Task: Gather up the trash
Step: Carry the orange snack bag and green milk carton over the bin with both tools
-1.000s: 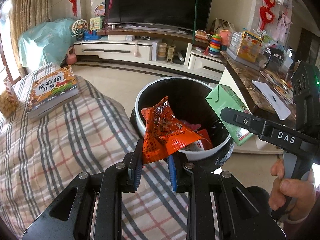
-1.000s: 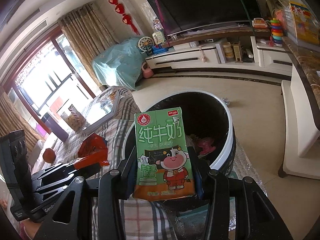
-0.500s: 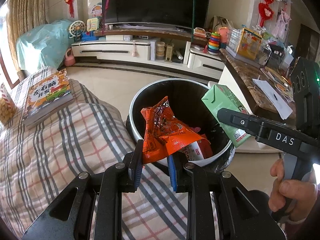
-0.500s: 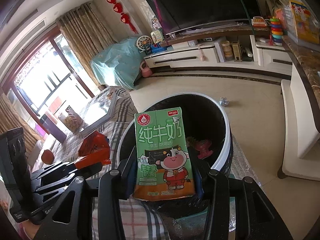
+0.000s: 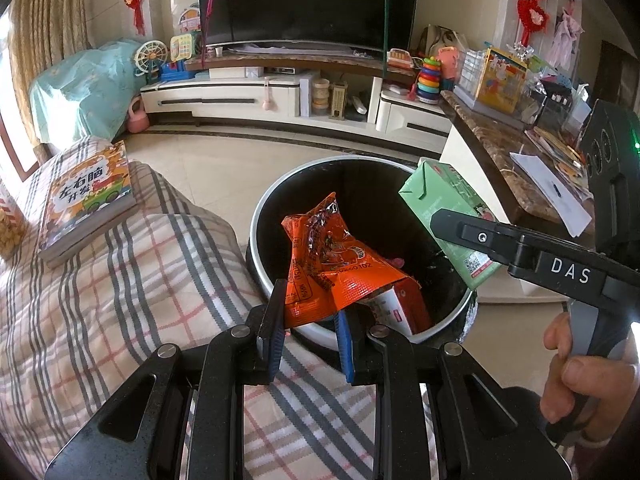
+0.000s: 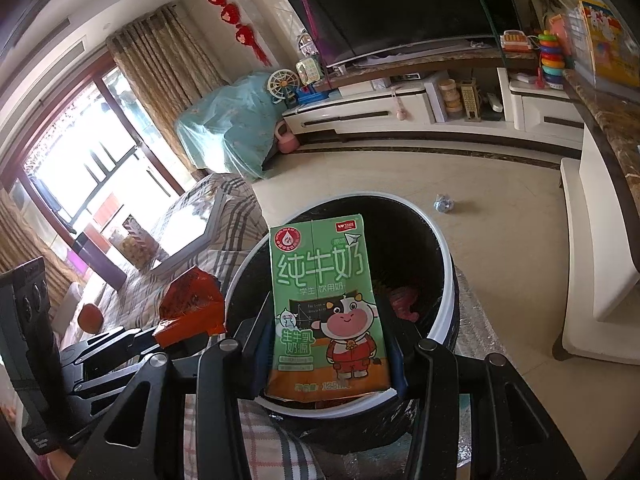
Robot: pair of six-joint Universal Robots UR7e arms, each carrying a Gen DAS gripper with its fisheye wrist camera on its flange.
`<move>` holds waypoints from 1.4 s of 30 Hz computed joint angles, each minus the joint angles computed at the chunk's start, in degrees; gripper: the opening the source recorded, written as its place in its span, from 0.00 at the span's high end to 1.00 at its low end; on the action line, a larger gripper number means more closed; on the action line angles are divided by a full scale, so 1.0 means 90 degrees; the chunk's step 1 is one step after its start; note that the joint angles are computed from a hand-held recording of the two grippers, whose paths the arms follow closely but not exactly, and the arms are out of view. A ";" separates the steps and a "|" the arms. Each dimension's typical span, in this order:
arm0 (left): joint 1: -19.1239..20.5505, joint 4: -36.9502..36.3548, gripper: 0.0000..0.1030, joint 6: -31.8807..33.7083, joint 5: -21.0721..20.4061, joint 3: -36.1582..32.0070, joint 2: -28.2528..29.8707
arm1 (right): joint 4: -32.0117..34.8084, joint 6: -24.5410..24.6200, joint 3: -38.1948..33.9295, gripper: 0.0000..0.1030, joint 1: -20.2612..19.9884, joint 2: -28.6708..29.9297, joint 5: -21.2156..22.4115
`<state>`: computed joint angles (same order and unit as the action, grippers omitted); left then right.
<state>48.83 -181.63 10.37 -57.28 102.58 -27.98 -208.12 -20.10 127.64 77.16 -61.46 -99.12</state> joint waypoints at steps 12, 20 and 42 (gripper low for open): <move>0.0025 0.0139 0.80 0.0037 0.0056 -0.0253 0.0135 | 0.0154 0.0010 -0.0174 0.55 0.0062 0.0063 -0.0158; 0.0052 0.0279 0.80 0.0053 0.0075 -0.0485 0.0260 | 0.0273 0.0076 -0.0310 0.55 0.0062 0.0100 -0.0205; 0.0144 0.0694 0.80 0.0035 0.0133 -0.0947 0.0520 | 0.0639 0.0213 -0.0597 0.55 0.0023 0.0143 -0.0291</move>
